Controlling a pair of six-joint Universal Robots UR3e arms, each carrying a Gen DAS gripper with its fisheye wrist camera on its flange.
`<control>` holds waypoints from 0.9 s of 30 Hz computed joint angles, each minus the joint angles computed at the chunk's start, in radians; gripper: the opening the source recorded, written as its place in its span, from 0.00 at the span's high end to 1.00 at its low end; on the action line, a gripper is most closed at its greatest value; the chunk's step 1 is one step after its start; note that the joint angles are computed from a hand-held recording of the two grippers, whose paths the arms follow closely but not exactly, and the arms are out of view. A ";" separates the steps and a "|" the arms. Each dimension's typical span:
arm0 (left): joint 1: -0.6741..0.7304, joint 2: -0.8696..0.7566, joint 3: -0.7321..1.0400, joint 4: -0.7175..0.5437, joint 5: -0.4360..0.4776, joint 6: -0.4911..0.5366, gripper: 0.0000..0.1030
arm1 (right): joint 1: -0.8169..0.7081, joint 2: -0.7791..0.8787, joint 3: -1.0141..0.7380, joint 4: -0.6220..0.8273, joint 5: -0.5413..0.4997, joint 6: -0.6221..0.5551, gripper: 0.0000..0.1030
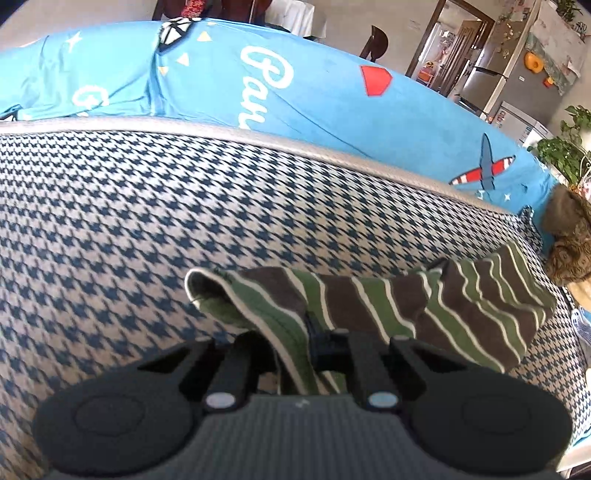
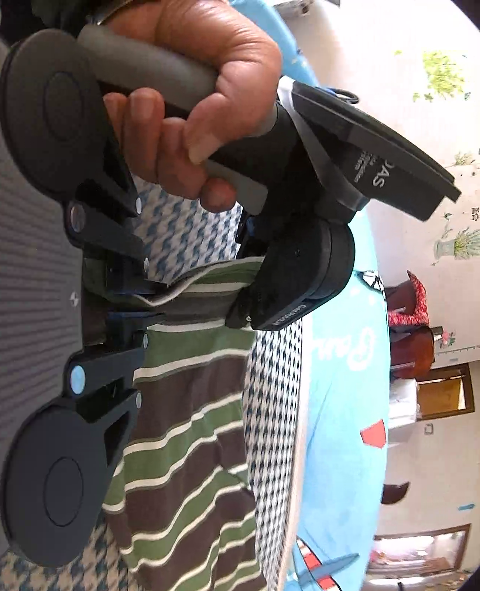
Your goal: Fold clothes
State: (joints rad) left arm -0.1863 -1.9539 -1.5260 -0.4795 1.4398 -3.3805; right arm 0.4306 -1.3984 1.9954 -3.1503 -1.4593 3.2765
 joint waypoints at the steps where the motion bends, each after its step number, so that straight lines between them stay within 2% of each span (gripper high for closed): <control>1: 0.012 0.011 -0.002 -0.011 0.001 0.018 0.92 | -0.005 0.009 -0.014 0.005 0.024 0.008 0.90; 7: 0.085 0.057 -0.008 -0.082 0.033 0.143 0.92 | 0.001 0.107 -0.145 0.030 0.142 0.042 0.90; 10: 0.111 0.040 0.031 -0.126 0.055 0.153 0.92 | -0.004 0.164 -0.204 0.031 0.208 0.057 0.90; 13: 0.131 0.021 0.052 -0.165 0.088 0.122 0.90 | -0.011 0.222 -0.257 0.025 0.282 0.075 0.89; 15: 0.137 0.005 0.069 -0.192 0.126 0.095 0.81 | -0.006 0.245 -0.291 0.057 0.297 0.064 0.85; 18: 0.117 -0.026 0.100 -0.223 0.246 0.036 0.66 | -0.012 0.256 -0.325 0.116 0.323 0.029 0.82; 20: 0.111 -0.034 0.108 -0.219 0.316 0.001 0.60 | -0.027 0.253 -0.336 0.153 0.352 0.001 0.73; 21: 0.108 -0.039 0.112 -0.218 0.352 -0.016 0.57 | -0.034 0.251 -0.342 0.172 0.367 -0.013 0.72; 22: 0.114 -0.033 0.107 -0.214 0.360 -0.033 0.57 | -0.042 0.244 -0.341 0.185 0.378 -0.027 0.70; 27: 0.153 0.041 0.010 -0.131 0.257 -0.048 0.53 | -0.057 0.191 -0.273 0.144 0.323 -0.041 0.70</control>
